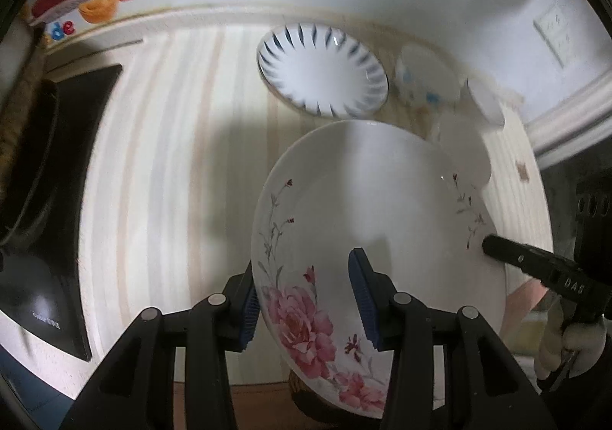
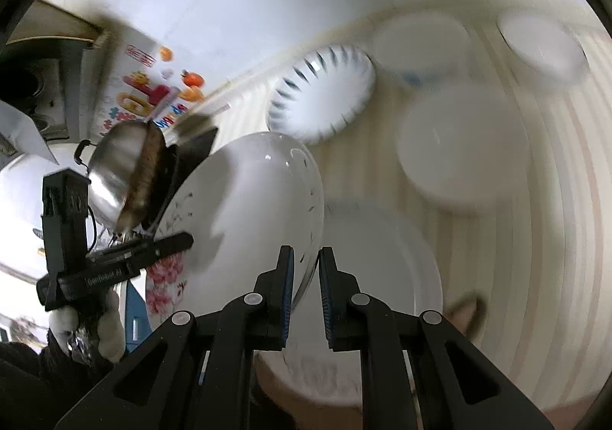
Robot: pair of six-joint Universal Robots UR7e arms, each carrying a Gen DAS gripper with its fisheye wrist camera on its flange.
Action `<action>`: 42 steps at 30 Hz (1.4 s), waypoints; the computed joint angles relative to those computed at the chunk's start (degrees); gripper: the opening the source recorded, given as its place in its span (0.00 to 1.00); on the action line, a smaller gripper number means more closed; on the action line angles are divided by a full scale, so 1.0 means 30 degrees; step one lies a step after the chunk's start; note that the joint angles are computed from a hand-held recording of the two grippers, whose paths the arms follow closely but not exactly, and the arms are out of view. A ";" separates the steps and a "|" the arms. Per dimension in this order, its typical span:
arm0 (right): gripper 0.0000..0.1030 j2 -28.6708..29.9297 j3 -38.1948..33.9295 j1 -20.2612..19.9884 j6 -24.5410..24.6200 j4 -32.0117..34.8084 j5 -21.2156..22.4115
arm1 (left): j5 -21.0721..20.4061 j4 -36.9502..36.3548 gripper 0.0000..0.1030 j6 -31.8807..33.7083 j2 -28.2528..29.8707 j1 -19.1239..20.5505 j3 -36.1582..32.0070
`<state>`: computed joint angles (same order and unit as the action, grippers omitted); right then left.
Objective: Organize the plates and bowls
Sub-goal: 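Lift the peony plate with the left gripper onto the plate in the right gripper, then release the peony plate onto the stack and open the left gripper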
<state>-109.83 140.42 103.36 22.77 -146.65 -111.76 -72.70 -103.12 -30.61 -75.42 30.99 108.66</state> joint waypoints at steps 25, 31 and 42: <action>0.15 -0.2497 0.3051 -0.2731 0.1572 0.0197 0.0499 | -0.0967 0.1900 0.40 0.0368 0.2378 -0.0265 0.0469; 0.15 -0.2095 0.2791 -0.2384 0.2043 0.0468 -0.0138 | -0.1040 0.2084 0.40 0.0445 0.2491 -0.0188 0.0463; 0.15 -0.1417 0.2205 -0.1508 0.3211 0.1151 -0.1464 | -0.0884 0.2290 0.40 0.0429 0.3051 -0.0380 0.0167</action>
